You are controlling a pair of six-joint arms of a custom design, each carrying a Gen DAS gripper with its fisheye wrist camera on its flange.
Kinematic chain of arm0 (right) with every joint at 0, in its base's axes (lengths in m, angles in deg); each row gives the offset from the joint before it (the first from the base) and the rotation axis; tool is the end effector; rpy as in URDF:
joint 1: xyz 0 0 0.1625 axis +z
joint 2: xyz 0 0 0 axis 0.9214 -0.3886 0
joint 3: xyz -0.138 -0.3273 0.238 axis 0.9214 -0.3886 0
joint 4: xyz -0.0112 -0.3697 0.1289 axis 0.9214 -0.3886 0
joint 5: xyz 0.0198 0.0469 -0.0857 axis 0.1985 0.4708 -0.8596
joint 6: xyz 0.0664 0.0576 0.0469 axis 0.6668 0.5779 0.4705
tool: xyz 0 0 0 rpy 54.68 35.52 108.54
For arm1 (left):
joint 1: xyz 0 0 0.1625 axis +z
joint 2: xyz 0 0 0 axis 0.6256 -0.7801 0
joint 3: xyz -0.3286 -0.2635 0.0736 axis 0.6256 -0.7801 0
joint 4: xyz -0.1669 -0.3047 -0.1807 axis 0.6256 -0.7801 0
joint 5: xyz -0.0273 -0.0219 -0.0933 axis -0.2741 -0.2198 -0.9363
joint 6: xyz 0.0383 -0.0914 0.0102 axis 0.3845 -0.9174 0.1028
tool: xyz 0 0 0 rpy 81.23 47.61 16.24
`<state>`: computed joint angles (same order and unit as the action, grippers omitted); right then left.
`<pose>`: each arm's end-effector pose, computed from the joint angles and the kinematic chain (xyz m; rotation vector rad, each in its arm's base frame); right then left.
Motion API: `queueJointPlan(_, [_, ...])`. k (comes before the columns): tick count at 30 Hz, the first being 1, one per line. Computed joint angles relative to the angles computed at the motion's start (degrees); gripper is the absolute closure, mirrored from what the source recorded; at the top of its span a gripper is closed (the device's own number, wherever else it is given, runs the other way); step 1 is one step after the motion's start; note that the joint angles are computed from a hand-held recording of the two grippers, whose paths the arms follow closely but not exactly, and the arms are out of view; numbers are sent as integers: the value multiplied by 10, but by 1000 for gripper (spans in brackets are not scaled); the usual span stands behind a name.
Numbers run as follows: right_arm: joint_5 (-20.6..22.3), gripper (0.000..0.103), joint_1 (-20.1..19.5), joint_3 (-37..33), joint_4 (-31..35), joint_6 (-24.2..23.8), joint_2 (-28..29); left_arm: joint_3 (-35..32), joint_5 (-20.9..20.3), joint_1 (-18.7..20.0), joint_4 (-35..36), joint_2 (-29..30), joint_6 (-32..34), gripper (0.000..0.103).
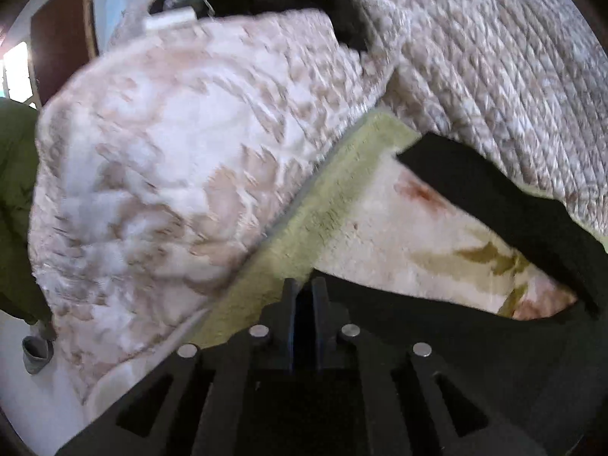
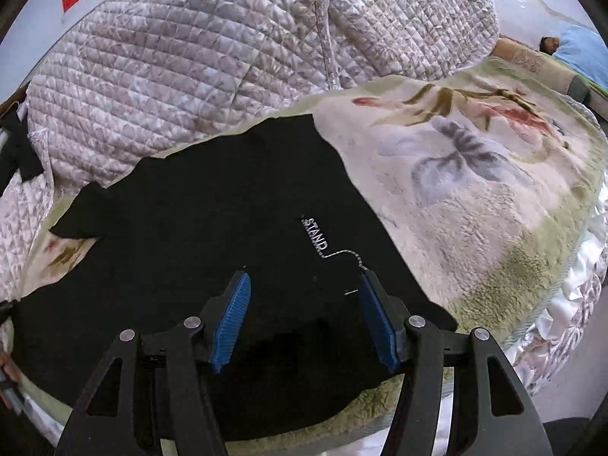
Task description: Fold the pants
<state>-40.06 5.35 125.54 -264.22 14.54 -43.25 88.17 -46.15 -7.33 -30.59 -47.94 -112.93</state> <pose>-0.0215 -0.4138 0.2961 0.2309 -2.1977 0.9843 -0.1644 -0.3584 0.0723 -0.4801 1.7431 -1.1717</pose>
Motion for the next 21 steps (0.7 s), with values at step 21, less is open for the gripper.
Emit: queueJointPlan(21, [-14,73,1,22,67,-78,2,129,-80,-134,-370,55,143,70])
